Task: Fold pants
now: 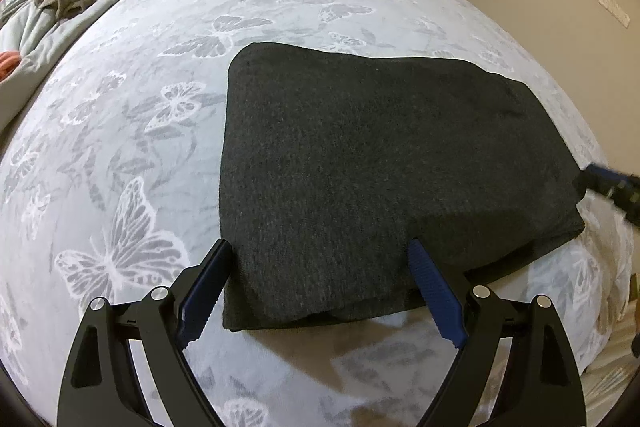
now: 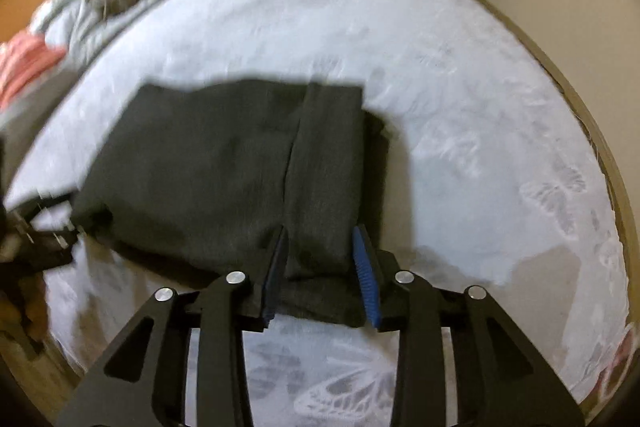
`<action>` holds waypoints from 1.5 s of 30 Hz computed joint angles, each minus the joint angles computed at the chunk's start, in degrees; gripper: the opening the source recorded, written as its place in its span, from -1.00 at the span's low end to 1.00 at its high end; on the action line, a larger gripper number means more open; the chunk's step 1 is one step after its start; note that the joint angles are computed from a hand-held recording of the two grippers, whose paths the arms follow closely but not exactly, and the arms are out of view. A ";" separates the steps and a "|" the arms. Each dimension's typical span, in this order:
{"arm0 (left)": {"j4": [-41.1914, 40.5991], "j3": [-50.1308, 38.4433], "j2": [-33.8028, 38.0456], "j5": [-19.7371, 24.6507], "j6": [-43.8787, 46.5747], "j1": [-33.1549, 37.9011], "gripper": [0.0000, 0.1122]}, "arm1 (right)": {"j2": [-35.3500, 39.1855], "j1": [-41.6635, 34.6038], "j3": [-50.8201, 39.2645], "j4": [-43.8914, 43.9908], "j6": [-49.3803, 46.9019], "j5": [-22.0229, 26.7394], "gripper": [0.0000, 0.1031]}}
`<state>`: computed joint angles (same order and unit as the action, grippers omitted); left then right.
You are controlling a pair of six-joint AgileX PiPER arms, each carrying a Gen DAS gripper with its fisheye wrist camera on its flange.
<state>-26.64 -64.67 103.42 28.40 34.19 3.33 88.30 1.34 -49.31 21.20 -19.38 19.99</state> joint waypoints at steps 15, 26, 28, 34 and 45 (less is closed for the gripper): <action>-19.49 4.61 -6.38 5.34 23.98 -1.26 0.54 | 11.79 -5.60 -9.90 17.30 -10.91 15.12 0.03; -23.16 6.55 -6.96 -0.74 27.52 -7.94 0.54 | 6.39 -4.50 -10.32 27.01 -19.93 16.92 -0.60; -23.41 4.43 -5.79 -1.78 26.25 -10.56 0.54 | 5.99 -4.55 -11.43 28.21 -20.32 18.73 -0.61; -14.89 -0.75 0.45 -11.91 15.08 -19.64 0.55 | 9.87 -5.84 -15.62 34.63 -21.86 24.23 -0.64; -29.02 -15.23 9.19 9.07 15.26 -7.94 -0.77 | 9.04 -14.22 -13.04 32.56 -21.14 24.17 0.33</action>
